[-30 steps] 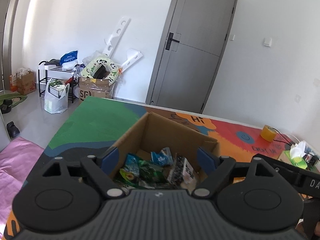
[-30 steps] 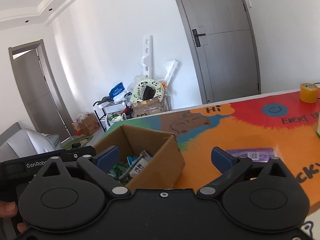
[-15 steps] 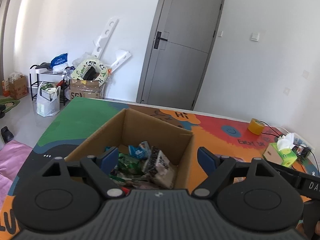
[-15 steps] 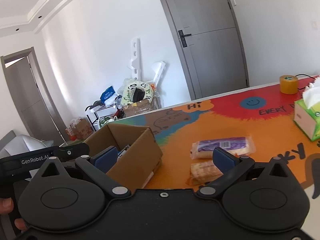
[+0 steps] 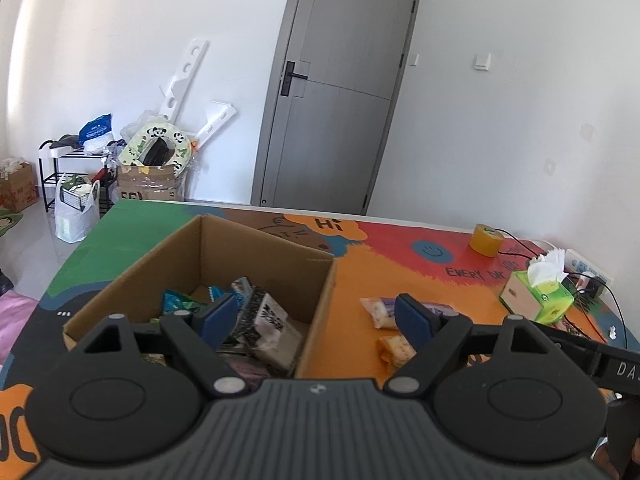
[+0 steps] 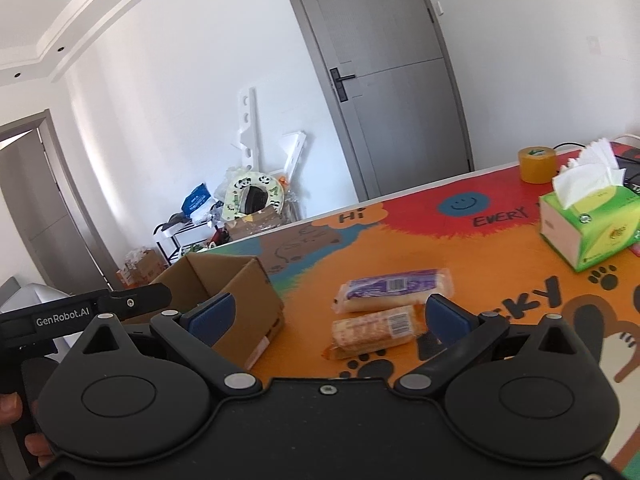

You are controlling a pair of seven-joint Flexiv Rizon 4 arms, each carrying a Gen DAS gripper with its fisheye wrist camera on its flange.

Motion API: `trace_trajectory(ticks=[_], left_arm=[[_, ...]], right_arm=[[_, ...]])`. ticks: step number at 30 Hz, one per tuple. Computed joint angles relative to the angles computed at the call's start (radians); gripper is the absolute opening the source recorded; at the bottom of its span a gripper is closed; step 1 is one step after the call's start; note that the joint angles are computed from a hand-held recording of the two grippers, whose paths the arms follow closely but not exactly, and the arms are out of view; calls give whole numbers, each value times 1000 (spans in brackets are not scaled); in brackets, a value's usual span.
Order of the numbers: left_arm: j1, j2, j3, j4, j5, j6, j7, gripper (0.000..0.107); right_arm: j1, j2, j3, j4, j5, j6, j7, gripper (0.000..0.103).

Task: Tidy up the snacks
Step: 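Move both tools back from the box toward the two bread snacks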

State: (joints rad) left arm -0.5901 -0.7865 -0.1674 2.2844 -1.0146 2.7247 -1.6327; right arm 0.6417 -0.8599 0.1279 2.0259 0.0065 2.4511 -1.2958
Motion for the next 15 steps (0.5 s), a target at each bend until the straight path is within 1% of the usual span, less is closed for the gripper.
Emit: trace_trajectory(ticks=[10, 15], left_arm=[[-11, -20, -7, -58, 2, -26, 51, 85], [-7, -39, -7, -96, 35, -53, 70, 85]], right_arm=[[-30, 4, -3, 27, 4, 13, 8, 103], [-50, -3, -9, 29, 5, 4, 14, 103]])
